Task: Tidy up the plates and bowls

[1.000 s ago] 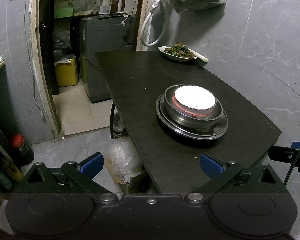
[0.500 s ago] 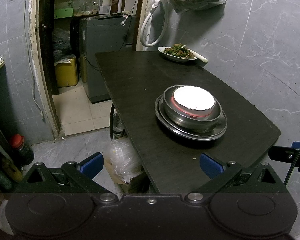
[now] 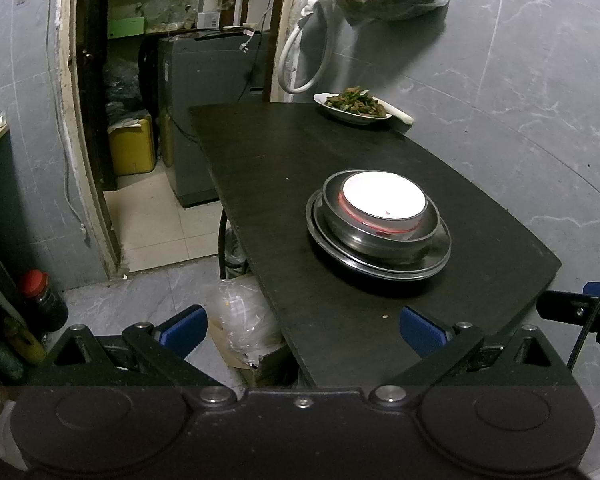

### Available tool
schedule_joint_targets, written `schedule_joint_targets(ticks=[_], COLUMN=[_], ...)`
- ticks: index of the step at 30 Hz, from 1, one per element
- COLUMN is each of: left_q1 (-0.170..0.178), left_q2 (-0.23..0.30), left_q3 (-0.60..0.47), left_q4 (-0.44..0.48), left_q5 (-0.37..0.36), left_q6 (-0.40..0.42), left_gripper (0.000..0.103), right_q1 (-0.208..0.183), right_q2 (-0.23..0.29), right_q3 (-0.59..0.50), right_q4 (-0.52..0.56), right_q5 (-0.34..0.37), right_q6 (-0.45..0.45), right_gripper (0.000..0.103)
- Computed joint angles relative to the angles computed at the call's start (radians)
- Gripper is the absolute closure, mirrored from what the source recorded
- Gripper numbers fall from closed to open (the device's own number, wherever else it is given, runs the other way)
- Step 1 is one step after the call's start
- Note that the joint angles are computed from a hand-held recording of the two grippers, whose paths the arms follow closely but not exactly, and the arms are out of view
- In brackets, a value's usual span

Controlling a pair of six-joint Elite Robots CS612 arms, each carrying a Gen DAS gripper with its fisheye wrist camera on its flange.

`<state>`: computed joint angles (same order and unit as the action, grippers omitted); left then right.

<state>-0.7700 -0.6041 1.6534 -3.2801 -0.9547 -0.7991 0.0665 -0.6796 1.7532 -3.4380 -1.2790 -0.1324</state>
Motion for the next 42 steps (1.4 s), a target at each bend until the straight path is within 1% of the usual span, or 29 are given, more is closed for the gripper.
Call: schedule_joint_targets(ticks=[21,24,27,29,31,35,37,39,42], left_q1=[0.002,0.005,0.004,0.004,0.005,0.007,0.008,0.009,0.009], left_q2=[0.0,-0.003,-0.006,-0.005,-0.005,-0.006,-0.005,-0.003,-0.002], left_q3=[-0.002,0.004,0.008,0.011,0.016,0.017,0.019,0.021,0.02], left_q4=[-0.004,-0.022,-0.023,-0.039,-0.055,-0.048,-0.063,-0.079,-0.08], left_q5=[-0.004,-0.016,-0.011,-0.011,-0.017,-0.017,-0.026,-0.033,-0.035], left_q6=[0.011,0.021,0.029,0.036,0.035,0.026,0.025,0.027,0.035], left_gripper=[0.001,0.001,0.001,0.001,0.001,0.001,0.001,0.001,0.001], right_q1=[-0.002,-0.002,-0.001,-0.001,-0.001,-0.001,-0.001,-0.001,-0.001], right_q2=[-0.001,-0.001,0.0,-0.001,0.0,0.0,0.0,0.0,0.0], right_q3=[0.0,0.0,0.001,0.0,0.001,0.0,0.001,0.001,0.001], right_q4=[0.0,0.0,-0.002,-0.001,-0.002,-0.002,-0.002,-0.003,-0.002], right_q5=[0.002,0.002,0.001,0.002,0.001,0.002,0.001,0.001,0.002], right_q6=[0.002,0.001,0.001,0.001,0.002,0.001,0.001,0.001,0.001], right_gripper=[0.0,0.0,0.0,0.0,0.0,0.0,0.0,0.0,0.0])
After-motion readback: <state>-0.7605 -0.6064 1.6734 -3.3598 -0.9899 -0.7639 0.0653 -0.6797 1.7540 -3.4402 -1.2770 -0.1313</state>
